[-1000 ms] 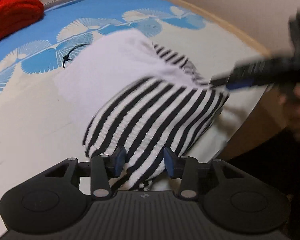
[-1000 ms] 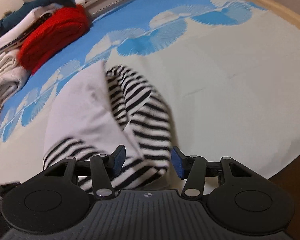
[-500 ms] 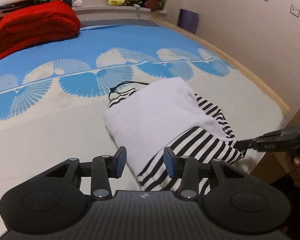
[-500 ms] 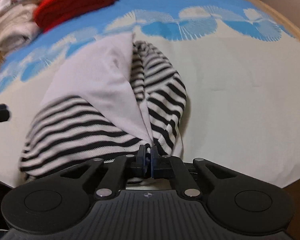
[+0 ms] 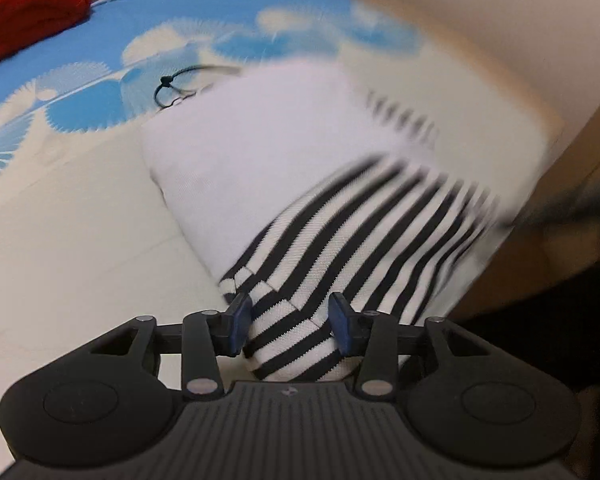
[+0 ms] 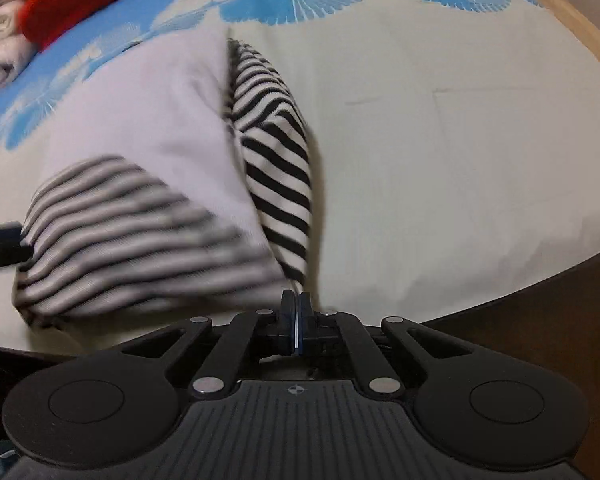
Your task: Fold small clothes
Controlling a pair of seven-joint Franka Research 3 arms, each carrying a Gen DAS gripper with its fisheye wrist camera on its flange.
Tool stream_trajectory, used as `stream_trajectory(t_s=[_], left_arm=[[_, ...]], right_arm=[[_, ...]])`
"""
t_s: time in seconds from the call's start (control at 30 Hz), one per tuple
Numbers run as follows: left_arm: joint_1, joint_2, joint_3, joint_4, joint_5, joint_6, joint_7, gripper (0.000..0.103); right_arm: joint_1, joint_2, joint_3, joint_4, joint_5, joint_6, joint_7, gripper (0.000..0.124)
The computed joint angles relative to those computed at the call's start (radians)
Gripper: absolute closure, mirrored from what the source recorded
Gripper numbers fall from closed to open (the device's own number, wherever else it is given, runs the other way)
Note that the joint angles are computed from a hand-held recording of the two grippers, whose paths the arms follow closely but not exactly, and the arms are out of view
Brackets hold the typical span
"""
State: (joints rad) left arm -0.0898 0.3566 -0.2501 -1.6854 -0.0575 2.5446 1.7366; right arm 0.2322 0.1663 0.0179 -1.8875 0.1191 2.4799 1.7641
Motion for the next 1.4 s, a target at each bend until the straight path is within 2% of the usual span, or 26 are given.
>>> stream_trajectory(t_s=[0.03,0.1,0.17,0.2,0.23,0.3,0.33,0.43,0.53,0.6,0.67,0.7,0.77,0.8,0.83,0.9,1.0,1.07,1.13,1.2,1.27,1.3,1.33,1.37,1.4], left_arm=[[-0.008,0.002,0.008,-0.001,0.019,0.005,-0.01,0.052],[0.009,0.01,-0.005,0.017,-0.02,-0.009,-0.005,0.052],[0.014,0.017,-0.005,0.03,-0.037,-0.029,-0.018,0.05],[0.012,0.016,-0.003,0.03,-0.037,-0.031,-0.027,0.049],[0.012,0.012,-0.003,0.025,-0.037,-0.029,-0.029,0.049],[0.013,0.001,-0.004,0.022,-0.042,-0.025,-0.034,0.048],[0.016,-0.006,-0.005,0.014,-0.051,-0.016,-0.037,0.048],[0.018,-0.017,0.002,0.006,-0.059,0.005,-0.057,0.048],[0.01,-0.025,0.021,-0.004,-0.027,0.03,-0.098,0.048],[0.013,-0.021,0.024,0.0,-0.022,0.034,-0.121,0.048],[0.014,-0.019,0.03,0.004,-0.009,0.04,-0.145,0.048],[0.014,-0.018,0.033,0.007,-0.001,0.042,-0.157,0.048],[0.017,-0.013,0.035,0.015,0.005,0.049,-0.178,0.048],[0.02,-0.012,0.034,0.016,0.005,0.053,-0.184,0.048],[0.024,-0.011,0.033,0.017,0.004,0.055,-0.189,0.048],[0.032,-0.009,0.024,0.021,-0.008,0.057,-0.189,0.048],[0.036,-0.012,0.021,0.016,-0.009,0.059,-0.188,0.048],[0.044,-0.02,0.014,0.003,-0.025,0.074,-0.182,0.048],[0.059,-0.027,-0.002,-0.007,-0.063,0.089,-0.159,0.048],[0.084,-0.028,-0.032,-0.007,-0.135,0.085,-0.103,0.048],[0.108,-0.021,-0.066,0.003,-0.219,0.051,-0.027,0.048],[0.106,-0.013,-0.071,0.013,-0.234,0.02,0.0,0.048],[0.082,-0.004,-0.052,0.027,-0.19,-0.022,0.001,0.046],[0.041,0.002,-0.018,0.031,-0.102,-0.05,-0.02,0.044],[0.01,0.009,0.007,0.038,-0.031,-0.078,-0.043,0.04]], right_arm=[[-0.005,-0.006,0.004,-0.005,0.031,0.031,-0.006,0.12],[-0.007,-0.027,0.006,-0.034,0.073,0.171,0.0,0.12],[-0.002,-0.024,0.008,-0.04,0.079,0.321,0.004,0.11],[-0.01,-0.007,0.019,-0.02,0.118,0.357,-0.03,0.096],[-0.025,0.025,0.041,0.021,0.184,0.375,-0.088,0.077],[-0.059,0.099,0.085,0.121,0.308,0.353,-0.192,0.062],[-0.067,0.149,0.096,0.187,0.346,0.322,-0.215,0.061],[-0.035,0.313,0.052,0.414,0.312,0.203,-0.118,0.061],[-0.026,0.422,0.05,0.553,0.291,0.161,-0.086,0.061],[-0.022,0.526,0.05,0.703,0.271,0.069,-0.053,0.064],[-0.04,0.591,0.076,0.805,0.284,-0.002,-0.058,0.11],[-0.045,0.595,0.088,0.814,0.296,0.008,-0.074,0.122],[-0.025,0.56,0.064,0.754,0.286,0.131,-0.069,0.122],[-0.016,0.558,0.043,0.75,0.28,0.15,-0.024,0.122],[0.003,0.561,0.003,0.752,0.251,0.144,0.047,0.122],[0.043,0.58,-0.069,0.782,0.154,0.074,0.163,0.122],[0.023,0.592,-0.039,0.821,0.113,-0.018,0.16,0.116],[0.04,0.519,-0.06,0.717,0.071,0.044,0.184,0.11],[0.009,0.414,-0.013,0.559,0.103,0.182,0.115,0.108],[-0.073,0.342,0.101,0.454,0.209,0.249,-0.081,0.108],[-0.155,0.301,0.207,0.407,0.333,0.19,-0.315,0.107],[-0.171,0.288,0.23,0.394,0.361,0.142,-0.401,0.107],[-0.17,0.28,0.232,0.386,0.36,0.098,-0.462,0.107],[-0.145,0.282,0.207,0.391,0.317,0.054,-0.472,0.107],[-0.093,0.293,0.151,0.408,0.219,-0.01,-0.432,0.107]])
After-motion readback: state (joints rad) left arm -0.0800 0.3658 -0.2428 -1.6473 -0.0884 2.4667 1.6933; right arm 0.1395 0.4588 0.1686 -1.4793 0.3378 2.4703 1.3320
